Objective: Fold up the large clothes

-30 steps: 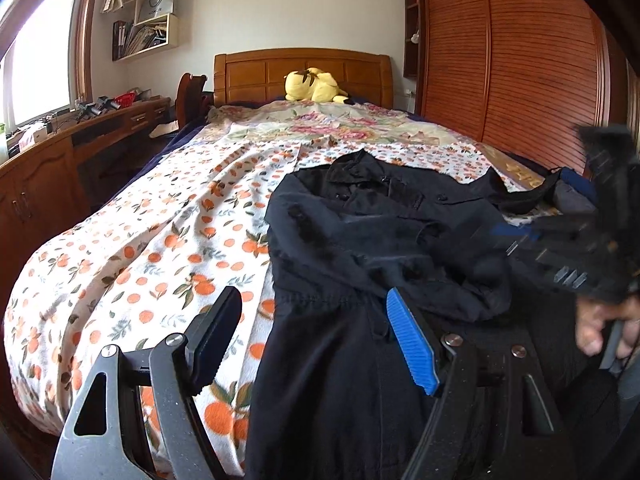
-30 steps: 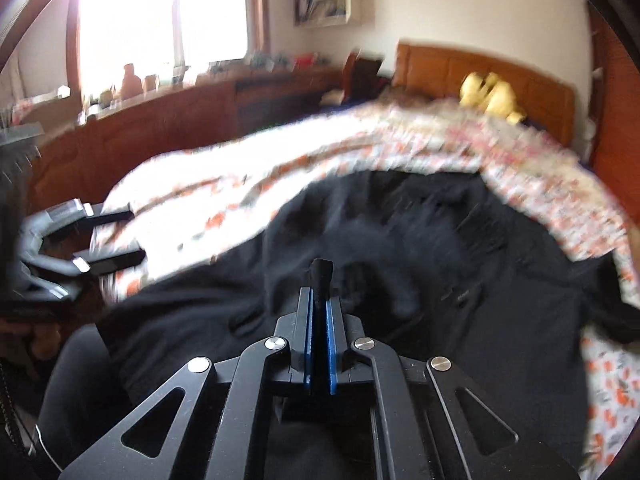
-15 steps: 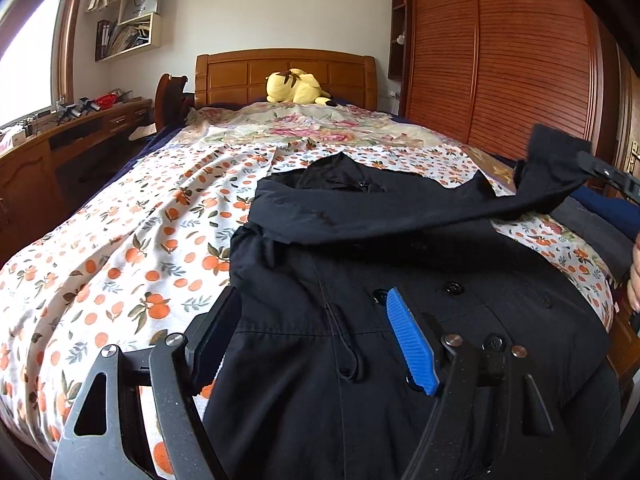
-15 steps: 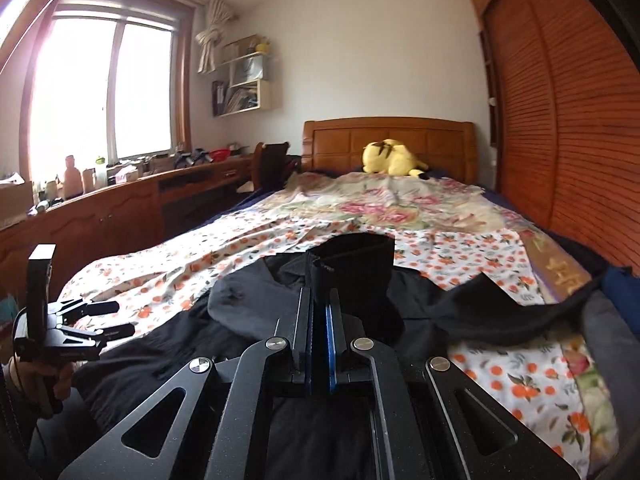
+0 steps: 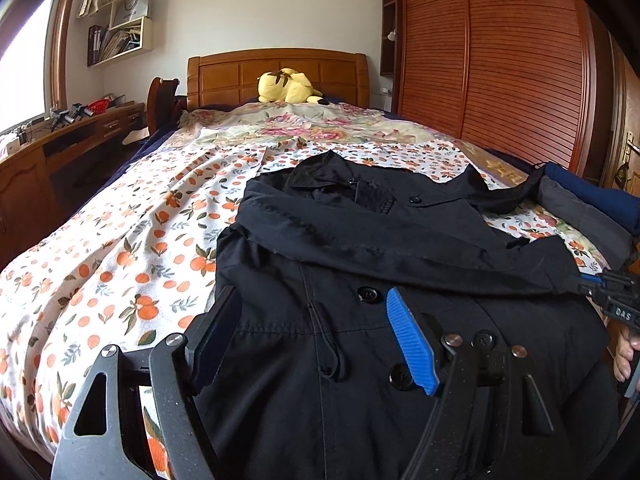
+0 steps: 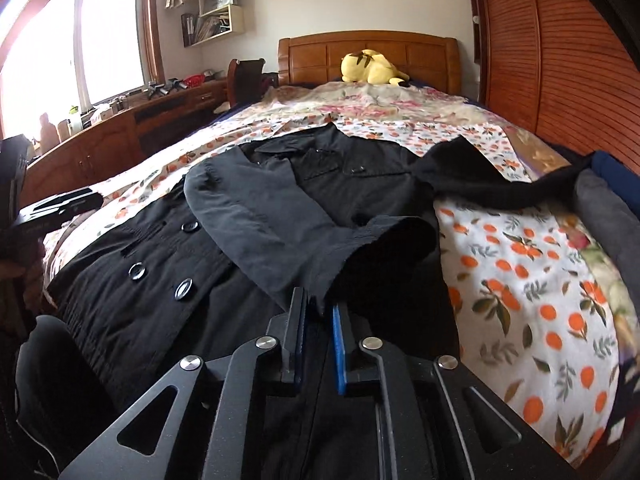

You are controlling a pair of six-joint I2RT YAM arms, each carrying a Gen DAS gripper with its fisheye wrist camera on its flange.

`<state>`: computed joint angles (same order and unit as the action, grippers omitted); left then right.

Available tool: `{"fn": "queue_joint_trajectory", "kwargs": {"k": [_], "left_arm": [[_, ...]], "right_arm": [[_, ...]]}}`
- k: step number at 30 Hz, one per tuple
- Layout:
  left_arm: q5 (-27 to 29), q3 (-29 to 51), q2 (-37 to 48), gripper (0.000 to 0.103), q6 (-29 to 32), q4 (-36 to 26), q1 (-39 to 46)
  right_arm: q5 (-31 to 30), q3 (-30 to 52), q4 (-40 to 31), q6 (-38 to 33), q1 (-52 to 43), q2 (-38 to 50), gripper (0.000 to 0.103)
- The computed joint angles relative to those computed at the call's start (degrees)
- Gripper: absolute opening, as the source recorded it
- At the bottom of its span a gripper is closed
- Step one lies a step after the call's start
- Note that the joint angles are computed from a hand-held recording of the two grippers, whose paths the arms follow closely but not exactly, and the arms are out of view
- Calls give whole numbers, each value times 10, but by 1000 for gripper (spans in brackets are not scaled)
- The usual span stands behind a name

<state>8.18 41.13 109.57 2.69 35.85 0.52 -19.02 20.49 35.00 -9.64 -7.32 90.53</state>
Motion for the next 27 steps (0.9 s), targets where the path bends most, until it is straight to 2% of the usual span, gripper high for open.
{"fn": "queue_joint_trajectory", "kwargs": {"k": [1, 3, 5, 8, 12, 18, 27], "left_arm": [[0, 4, 0, 76, 1, -3, -2], [-4, 13, 0, 76, 3, -5, -9], [-5, 25, 5, 76, 3, -6, -13], [-5, 50, 20, 76, -1, -10, -25], [-13, 89, 50, 76, -1, -14, -44], [-19, 164, 117, 76, -5, -29, -66], [0, 254, 190, 76, -9, -66, -75]], "right_arm": [[-1, -6, -12, -2, -4, -17, 20], [0, 9, -47, -2, -11, -39, 42], [-17, -1, -77, -9, -35, -81, 53], [-24, 9, -106, -22, -49, -109, 53], [-3, 41, -134, -28, -36, -114, 53], [30, 133, -141, -40, 11, -3, 53], [71, 256, -217, -50, 26, 160, 53]]}}
